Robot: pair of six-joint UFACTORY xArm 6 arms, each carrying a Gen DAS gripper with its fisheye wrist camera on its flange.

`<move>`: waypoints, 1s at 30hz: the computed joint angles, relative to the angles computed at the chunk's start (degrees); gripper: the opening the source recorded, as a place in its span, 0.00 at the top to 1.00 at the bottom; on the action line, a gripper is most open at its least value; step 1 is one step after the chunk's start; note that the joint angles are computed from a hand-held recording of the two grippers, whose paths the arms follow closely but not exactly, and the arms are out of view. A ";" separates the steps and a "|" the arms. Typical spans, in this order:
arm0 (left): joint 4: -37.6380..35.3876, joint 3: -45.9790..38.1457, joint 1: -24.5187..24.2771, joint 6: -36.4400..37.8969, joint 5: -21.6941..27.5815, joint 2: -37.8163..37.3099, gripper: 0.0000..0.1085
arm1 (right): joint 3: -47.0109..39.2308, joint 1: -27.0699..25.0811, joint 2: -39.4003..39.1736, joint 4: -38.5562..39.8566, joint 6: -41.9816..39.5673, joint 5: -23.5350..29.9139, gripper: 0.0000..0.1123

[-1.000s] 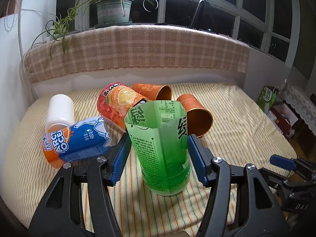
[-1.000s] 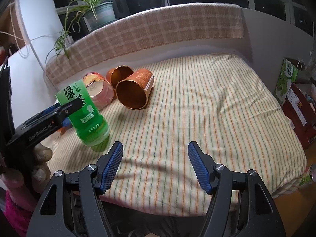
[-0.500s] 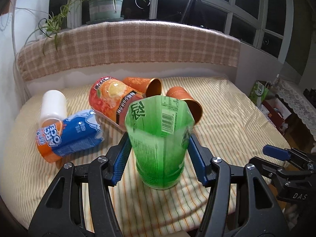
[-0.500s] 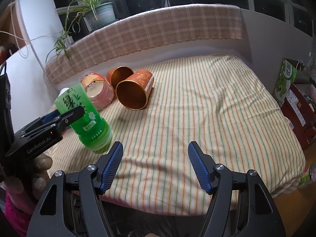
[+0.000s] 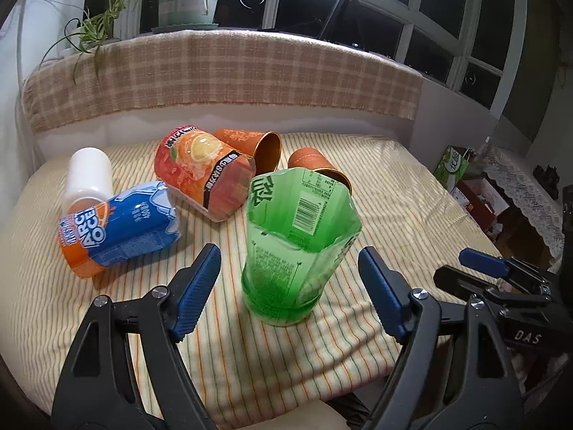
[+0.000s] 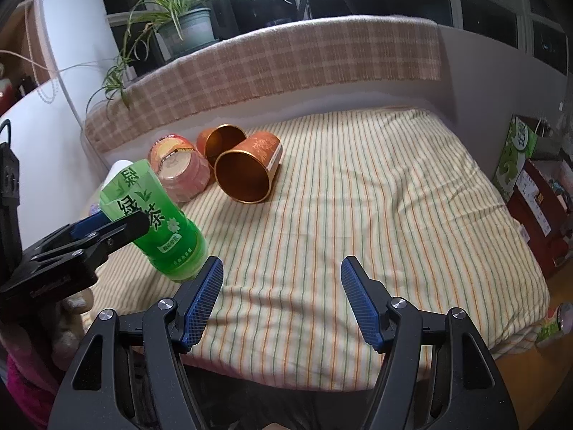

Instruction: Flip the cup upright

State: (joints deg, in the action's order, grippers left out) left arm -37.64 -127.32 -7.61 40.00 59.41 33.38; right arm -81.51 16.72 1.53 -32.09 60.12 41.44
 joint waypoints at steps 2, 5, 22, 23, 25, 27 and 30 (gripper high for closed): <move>-0.61 1.53 0.40 0.48 -0.78 -1.16 0.25 | -0.34 0.30 0.04 -1.29 0.68 0.26 0.39; -2.05 5.75 1.05 2.24 -3.57 -4.20 0.25 | -1.14 1.03 0.26 -4.05 1.84 1.32 0.39; -13.29 22.14 3.33 13.67 -24.28 -16.49 0.11 | -7.48 6.03 2.62 -21.10 7.95 8.57 0.30; -14.16 22.72 3.41 14.30 -24.86 -16.94 0.05 | -7.71 6.22 2.70 -21.77 8.13 8.91 0.29; -16.10 24.30 3.35 15.65 -27.03 -17.97 0.05 | -8.22 6.72 2.93 -23.48 8.84 9.81 0.29; -17.06 25.03 3.38 16.59 -27.93 -18.55 0.05 | -8.54 7.25 3.00 -25.34 9.82 10.66 0.29; -17.57 25.56 3.44 17.23 -28.33 -18.97 0.05 | -8.74 7.67 2.95 -27.45 11.18 11.26 0.28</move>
